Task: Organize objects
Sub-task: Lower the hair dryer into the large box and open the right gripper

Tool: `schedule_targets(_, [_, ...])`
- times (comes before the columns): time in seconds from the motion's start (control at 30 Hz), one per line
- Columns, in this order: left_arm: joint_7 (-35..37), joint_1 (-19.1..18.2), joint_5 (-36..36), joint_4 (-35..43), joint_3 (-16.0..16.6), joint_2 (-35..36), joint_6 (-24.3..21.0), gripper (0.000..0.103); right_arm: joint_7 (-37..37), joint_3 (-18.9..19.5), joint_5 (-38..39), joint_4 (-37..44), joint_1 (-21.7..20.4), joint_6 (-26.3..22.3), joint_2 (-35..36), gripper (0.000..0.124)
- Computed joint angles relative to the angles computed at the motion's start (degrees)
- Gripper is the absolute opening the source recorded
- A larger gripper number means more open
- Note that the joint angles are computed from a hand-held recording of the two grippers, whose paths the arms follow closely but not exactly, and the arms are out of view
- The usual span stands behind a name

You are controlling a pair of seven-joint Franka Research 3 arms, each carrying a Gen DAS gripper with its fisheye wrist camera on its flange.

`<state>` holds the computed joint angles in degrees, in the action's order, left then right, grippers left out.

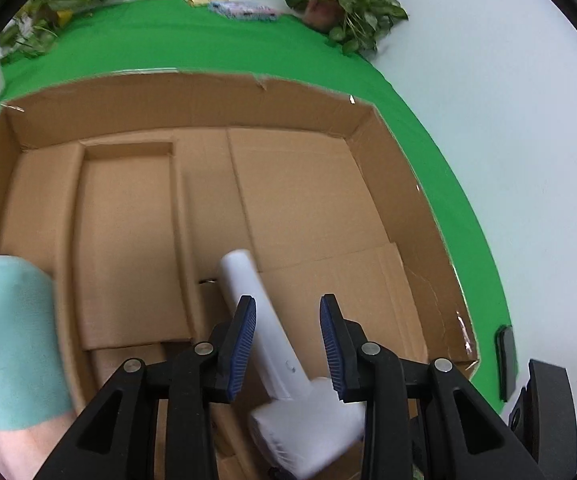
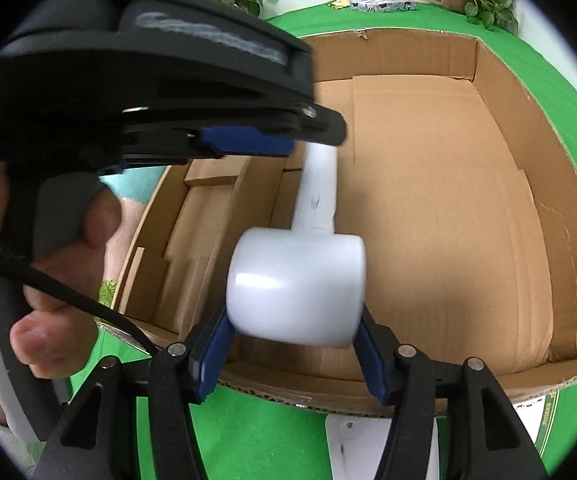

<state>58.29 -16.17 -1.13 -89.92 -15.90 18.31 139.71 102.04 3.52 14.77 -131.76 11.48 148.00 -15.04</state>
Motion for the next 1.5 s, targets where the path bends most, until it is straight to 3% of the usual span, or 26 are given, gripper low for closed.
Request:
schedule_targets(0.1, [-0.7,0.0,1.1,-5.1,0.3,-4.7,2.7,0.033,-4.1,-2.2,4.5,0.0,1.5,0.1,-0.1,0.058])
schedule_targets(0.27, [-10.2,-1.9,14.9,-17.2,2.2,-16.5,6.6,0.033,-10.4,-4.6,10.1,-1.8,1.3,0.3,-3.0,0.058])
schedule_targets(0.4, [-14.3,-1.4,17.8,-24.8,1.3,-22.3,5.5,0.033,-10.2,-5.0,12.1,-0.7,-0.9,0.7,-3.0,0.058])
schedule_targets(0.53, [-13.3,-2.1,15.8,-27.6,0.4,-22.5,4.5,0.033,-11.7,-5.4,12.6,6.5,-2.3,-3.4,3.4,0.049])
schedule_targets(0.73, [-17.9,-2.9,15.1,-29.0,-0.2,-21.6,5.4,0.025,-1.5,-1.0,1.5,10.3,-1.6,-8.0,7.9,0.037])
schedule_targets(0.83, [-18.2,-3.2,11.0,-29.7,0.0,-21.7,6.8,0.022,-3.2,-1.8,4.1,10.1,-0.5,-7.9,8.6,0.030])
schedule_targets(0.93, [-19.9,-3.4,11.4,-29.3,-0.3,-21.8,5.6,0.022,-2.8,-1.4,1.7,9.7,-0.4,-7.5,8.1,0.030])
schedule_targets(1.17, [-21.4,-4.0,15.3,-25.7,-0.8,-20.2,0.9,0.024,-7.2,-2.4,5.9,7.5,0.1,-6.2,6.6,0.031])
schedule_targets(1.23, [-22.4,-4.2,16.8,-26.2,-1.0,-20.7,1.5,0.028,-4.6,-1.4,1.7,5.9,-0.4,-4.6,4.7,0.036])
schedule_targets(1.27, [-24.0,-4.3,18.4,-26.6,-1.1,-21.3,1.8,0.033,-2.8,-0.6,-0.5,5.3,-0.7,-3.1,3.9,0.048])
schedule_targets(1.3, [-25.1,-4.3,19.5,-28.0,-1.2,-22.5,3.2,0.042,-0.7,0.2,-3.5,3.6,-1.1,-1.0,2.0,0.068])
schedule_targets(1.37, [-28.8,-4.2,23.0,-30.0,-1.8,-25.3,5.3,0.056,5.0,3.2,-12.0,-1.1,-3.4,3.5,-3.7,0.087])
schedule_targets(1.4, [-31.3,-4.0,26.0,-30.7,-2.5,-26.8,4.9,0.067,7.1,4.7,-15.6,-3.2,-4.7,5.1,-6.3,0.087])
schedule_targets(1.5, [-40.2,-2.6,37.8,-32.9,-5.5,-31.9,2.7,0.080,12.6,9.3,-23.2,-10.3,-8.2,6.8,-16.7,0.092])
